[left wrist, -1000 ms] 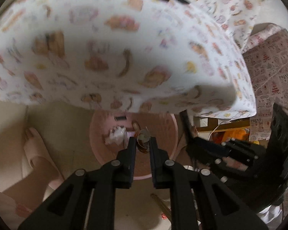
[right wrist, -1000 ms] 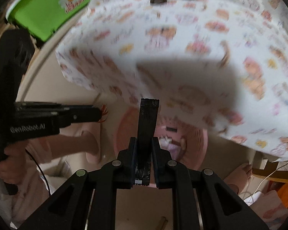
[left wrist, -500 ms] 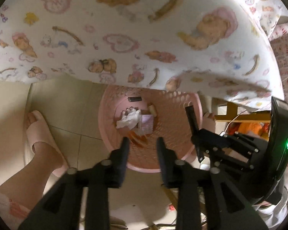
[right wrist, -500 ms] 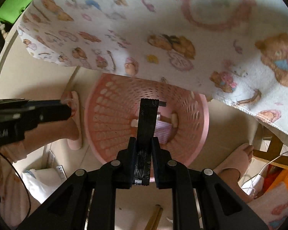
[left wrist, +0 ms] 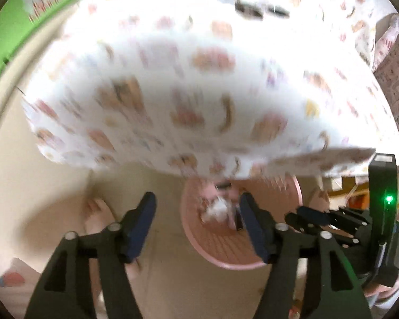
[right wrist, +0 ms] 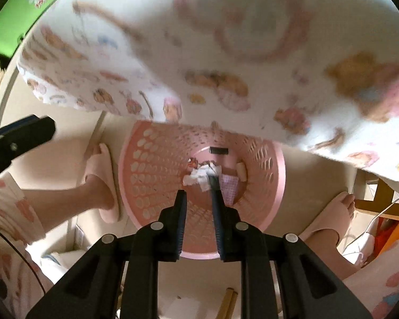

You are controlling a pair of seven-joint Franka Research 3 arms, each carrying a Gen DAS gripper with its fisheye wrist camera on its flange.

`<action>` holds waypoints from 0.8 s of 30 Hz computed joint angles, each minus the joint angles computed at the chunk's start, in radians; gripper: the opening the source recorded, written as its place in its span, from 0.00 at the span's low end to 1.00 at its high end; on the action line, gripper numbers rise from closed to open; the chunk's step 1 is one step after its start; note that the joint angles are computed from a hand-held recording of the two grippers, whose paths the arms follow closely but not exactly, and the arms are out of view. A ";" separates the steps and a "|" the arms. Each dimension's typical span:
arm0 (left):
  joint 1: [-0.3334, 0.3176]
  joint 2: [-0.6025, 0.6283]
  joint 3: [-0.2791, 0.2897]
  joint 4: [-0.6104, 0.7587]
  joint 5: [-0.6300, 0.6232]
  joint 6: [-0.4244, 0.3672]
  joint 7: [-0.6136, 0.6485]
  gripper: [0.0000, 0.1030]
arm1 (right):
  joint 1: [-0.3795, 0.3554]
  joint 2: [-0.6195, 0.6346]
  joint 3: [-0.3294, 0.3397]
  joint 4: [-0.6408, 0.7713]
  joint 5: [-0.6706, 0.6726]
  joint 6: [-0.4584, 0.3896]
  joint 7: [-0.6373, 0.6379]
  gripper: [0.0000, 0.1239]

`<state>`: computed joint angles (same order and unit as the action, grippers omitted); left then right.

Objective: Collect trash
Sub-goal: 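Move both tools back over the table toward the black ring and spoon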

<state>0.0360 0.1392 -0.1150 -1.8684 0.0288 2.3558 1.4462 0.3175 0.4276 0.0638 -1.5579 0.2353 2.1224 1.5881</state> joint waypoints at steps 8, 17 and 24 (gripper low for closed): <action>0.005 -0.073 0.009 -0.052 -0.004 0.151 -0.032 0.75 | 0.003 -0.109 0.002 -0.067 0.002 0.162 -0.015 0.24; 0.002 -0.129 0.023 -0.094 0.061 0.313 -0.097 0.96 | -0.015 -0.222 0.005 -0.132 0.034 0.368 -0.097 0.42; 0.000 -0.063 0.022 0.056 0.116 0.297 -0.101 1.00 | -0.033 -0.145 -0.021 0.073 -0.013 0.391 -0.088 0.44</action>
<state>0.0363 0.0758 -0.0927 -1.8129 0.1449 2.6527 1.3451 0.2847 0.2828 0.0427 -1.4851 0.2226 2.5135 1.5004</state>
